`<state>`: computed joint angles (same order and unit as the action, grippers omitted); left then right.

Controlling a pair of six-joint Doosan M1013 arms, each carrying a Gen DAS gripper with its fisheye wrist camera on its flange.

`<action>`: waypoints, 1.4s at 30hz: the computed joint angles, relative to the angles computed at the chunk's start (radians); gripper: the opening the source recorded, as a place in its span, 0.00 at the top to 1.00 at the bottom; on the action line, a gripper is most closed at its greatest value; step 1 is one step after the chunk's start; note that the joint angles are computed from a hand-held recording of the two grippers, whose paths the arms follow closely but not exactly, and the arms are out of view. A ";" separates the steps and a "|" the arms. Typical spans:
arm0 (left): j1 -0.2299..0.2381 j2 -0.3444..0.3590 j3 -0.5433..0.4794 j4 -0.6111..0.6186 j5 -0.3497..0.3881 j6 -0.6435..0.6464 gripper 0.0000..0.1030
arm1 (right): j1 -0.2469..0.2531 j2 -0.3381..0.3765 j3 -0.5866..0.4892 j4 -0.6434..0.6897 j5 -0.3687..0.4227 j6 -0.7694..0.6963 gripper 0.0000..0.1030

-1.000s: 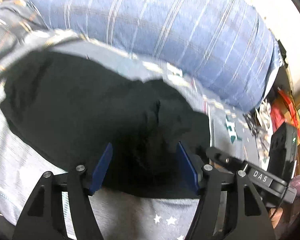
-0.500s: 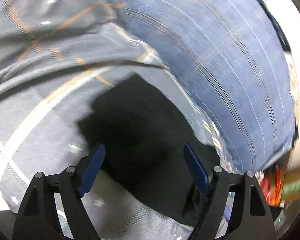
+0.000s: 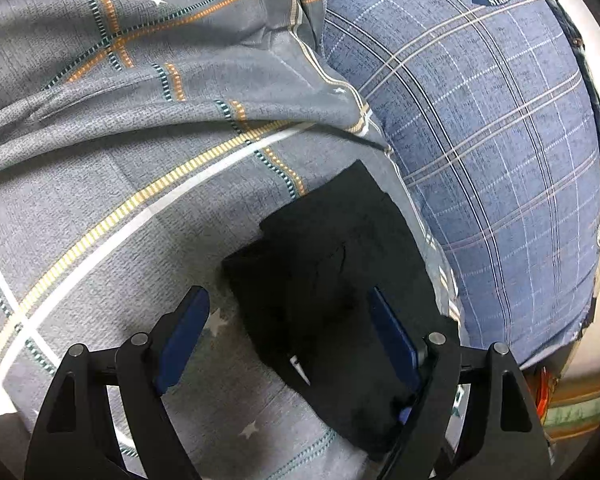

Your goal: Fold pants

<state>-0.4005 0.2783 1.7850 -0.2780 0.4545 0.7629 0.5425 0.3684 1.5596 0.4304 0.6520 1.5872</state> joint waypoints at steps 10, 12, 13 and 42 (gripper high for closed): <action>0.013 0.047 -0.027 0.029 0.016 -0.027 0.31 | -0.019 0.014 0.009 0.042 0.028 -0.005 0.55; 0.014 0.054 -0.043 0.104 0.038 -0.065 0.46 | -0.018 0.018 0.007 0.035 0.034 0.000 0.55; 0.016 0.059 -0.049 0.088 0.046 -0.040 0.54 | -0.018 0.020 0.006 0.032 0.035 0.004 0.55; -0.112 0.010 -0.068 0.766 0.072 -0.423 0.85 | -0.036 0.022 0.010 0.110 0.047 -0.009 0.63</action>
<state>-0.5123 0.2884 1.7174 0.4875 0.5264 0.3395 0.5063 0.3907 1.5692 0.5402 0.6987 1.5779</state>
